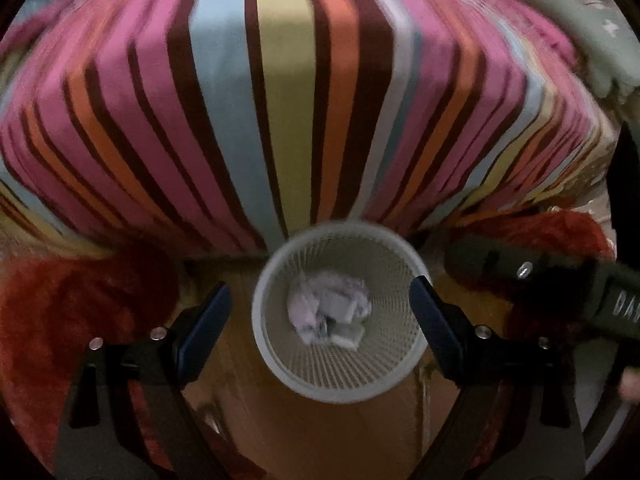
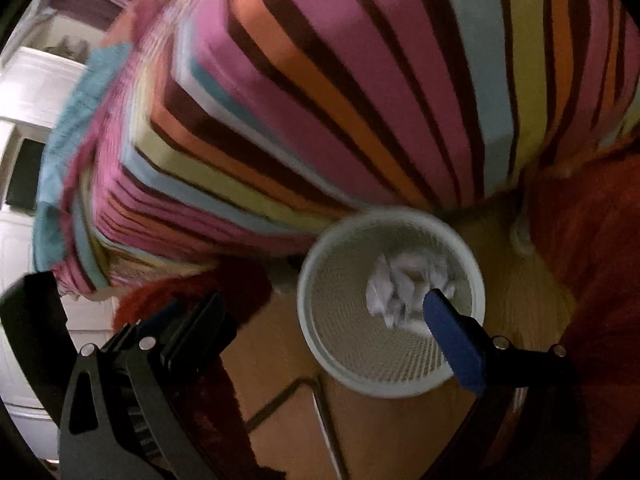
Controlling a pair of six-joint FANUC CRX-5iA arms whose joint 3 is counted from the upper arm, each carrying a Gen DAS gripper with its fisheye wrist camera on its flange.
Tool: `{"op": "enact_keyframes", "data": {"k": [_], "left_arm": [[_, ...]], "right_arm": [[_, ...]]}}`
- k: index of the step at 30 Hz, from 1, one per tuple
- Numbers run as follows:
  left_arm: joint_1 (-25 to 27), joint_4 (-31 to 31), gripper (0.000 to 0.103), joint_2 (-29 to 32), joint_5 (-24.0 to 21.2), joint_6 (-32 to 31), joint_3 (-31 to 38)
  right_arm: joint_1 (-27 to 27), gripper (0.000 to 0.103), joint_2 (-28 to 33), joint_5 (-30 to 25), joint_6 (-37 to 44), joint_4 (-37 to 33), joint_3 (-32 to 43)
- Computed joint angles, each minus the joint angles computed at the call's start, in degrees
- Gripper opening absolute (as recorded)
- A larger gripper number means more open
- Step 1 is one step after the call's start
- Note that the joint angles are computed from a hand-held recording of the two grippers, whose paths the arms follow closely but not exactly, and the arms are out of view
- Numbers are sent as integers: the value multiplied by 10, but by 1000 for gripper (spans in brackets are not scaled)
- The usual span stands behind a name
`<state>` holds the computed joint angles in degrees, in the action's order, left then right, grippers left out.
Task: Collect trash
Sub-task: 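Raise both tools back toward the remaining items on the bed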
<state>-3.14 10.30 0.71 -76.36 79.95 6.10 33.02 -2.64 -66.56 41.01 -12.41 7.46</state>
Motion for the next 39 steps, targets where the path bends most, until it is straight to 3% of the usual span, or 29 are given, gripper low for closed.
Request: {"op": "enact_keyframes", "data": {"k": [7,10,15,23,30,39], "left_arm": [[2,-11,88,-39,115,-20,1],[10,5,88,-35,151,-28,10],[7,-7,88,-9,176,-14,57],[12,3,88,60,180,-17,145],[7,25,88,147,160,-29,245],[-3,24,88,314,77,-12,478]], "right_arm": [[61,95,-54,123,-74,247,-68],[61,95,-56,147,-101,304,-77],[44,95,-36,142,-106,366,-66],[6,95,-4,134,-102,424,-42],[-25,95,46,121,-79,427,23],[-71,95,139,95,-26,377,145]]}}
